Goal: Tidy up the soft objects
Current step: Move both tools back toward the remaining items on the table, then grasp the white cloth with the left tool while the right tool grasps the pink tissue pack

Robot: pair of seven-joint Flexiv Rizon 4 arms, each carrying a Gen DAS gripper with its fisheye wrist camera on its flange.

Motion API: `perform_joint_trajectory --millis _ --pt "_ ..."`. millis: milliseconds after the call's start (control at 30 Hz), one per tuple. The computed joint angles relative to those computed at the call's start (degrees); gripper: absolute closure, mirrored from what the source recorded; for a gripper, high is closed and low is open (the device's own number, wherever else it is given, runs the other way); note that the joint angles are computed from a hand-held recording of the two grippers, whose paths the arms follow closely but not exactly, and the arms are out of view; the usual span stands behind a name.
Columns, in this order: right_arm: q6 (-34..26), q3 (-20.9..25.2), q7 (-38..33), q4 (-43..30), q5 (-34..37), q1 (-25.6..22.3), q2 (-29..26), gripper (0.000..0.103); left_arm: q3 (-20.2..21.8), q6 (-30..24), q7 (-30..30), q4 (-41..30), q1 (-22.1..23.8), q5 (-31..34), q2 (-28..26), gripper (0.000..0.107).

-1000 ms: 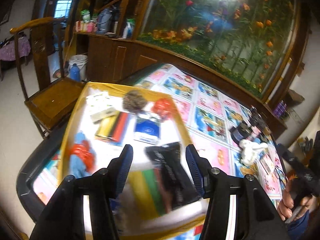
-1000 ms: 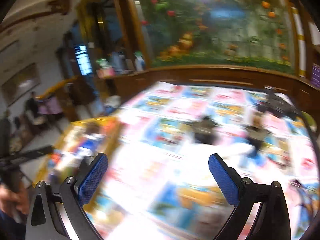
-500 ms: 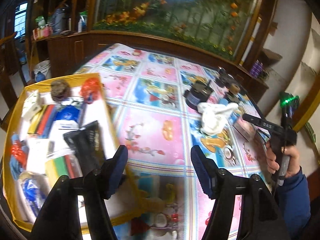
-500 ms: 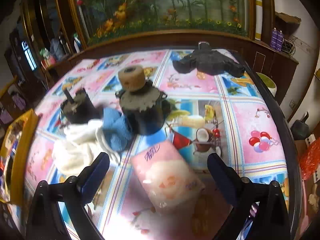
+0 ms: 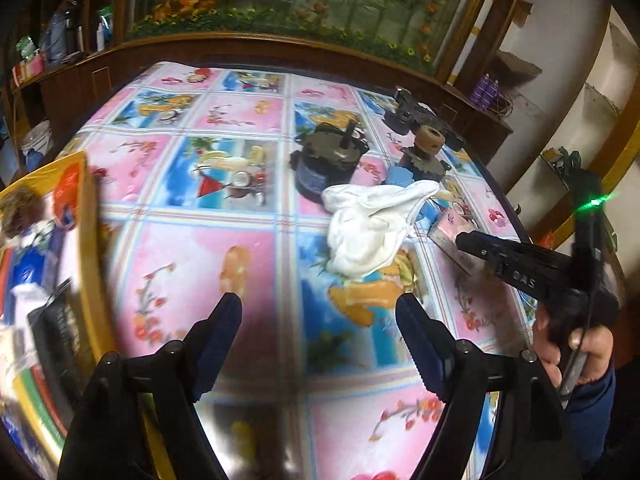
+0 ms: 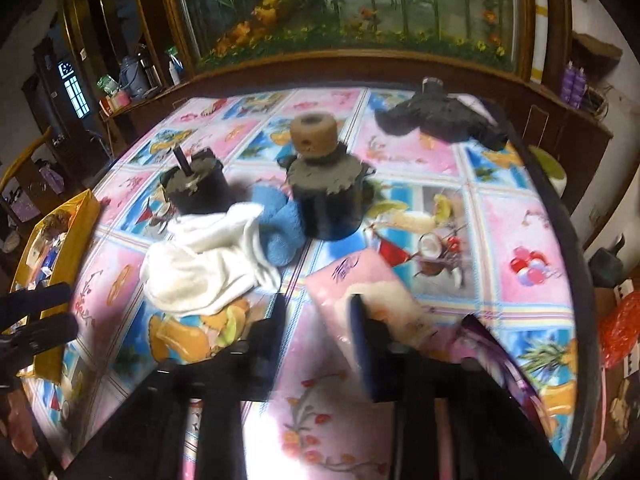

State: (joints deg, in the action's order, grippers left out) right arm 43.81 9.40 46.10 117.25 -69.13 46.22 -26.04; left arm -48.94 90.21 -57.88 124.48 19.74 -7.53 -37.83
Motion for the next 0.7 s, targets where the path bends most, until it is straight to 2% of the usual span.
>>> perform_joint_trajectory --millis 33,67,167,300,333,367,400,433,467,533,700 --pt "-1.9 0.0 0.3 0.0 0.3 0.6 0.5 0.025 0.8 -1.3 0.0 -1.4 -1.4 -0.3 -0.5 0.026" --pt "-4.0 0.0 1.1 0.1 0.4 1.2 1.0 0.021 1.8 -2.2 -0.1 -2.8 -3.2 -0.9 -1.0 0.024" --pt "-5.2 0.3 3.6 1.0 -2.3 1.2 2.3 0.020 9.0 -3.8 -0.6 -7.9 -11.9 -2.9 -1.8 0.022" --pt "-6.8 1.2 3.6 0.8 -1.1 0.7 2.4 0.020 18.0 -6.6 -0.7 -14.5 -22.2 -5.0 -4.2 0.022" --pt "-7.0 1.4 3.7 0.9 -0.7 0.6 2.4 0.020 19.3 -6.6 1.7 -14.9 -24.2 -8.0 -4.5 0.030" --pt "-6.9 1.4 3.9 1.1 -0.6 0.4 2.5 0.020 20.2 -5.4 0.9 -15.2 -25.2 -7.1 -5.1 0.039" --pt "-6.7 1.5 4.1 1.2 -0.5 0.2 2.5 0.020 21.5 -1.3 -2.3 -15.0 -26.0 -2.6 -5.5 0.065" --pt "-6.4 1.5 4.3 1.4 -0.4 0.1 2.4 0.020 21.0 -0.9 -1.9 -14.4 -25.4 -1.8 -5.5 0.088" --pt "-6.1 1.5 4.2 1.3 -0.4 -0.1 2.3 0.020 18.5 -0.4 0.9 -12.8 -23.7 -4.7 -5.4 0.090" --pt "-5.2 1.4 3.9 1.3 -0.2 -0.5 1.9 0.020 13.8 0.1 1.2 -9.8 -18.7 -4.8 -5.4 0.092" --pt "-3.3 1.0 2.5 1.0 0.9 -1.0 0.5 0.021 6.1 4.6 2.2 -0.1 -7.3 0.3 -4.8 0.092"
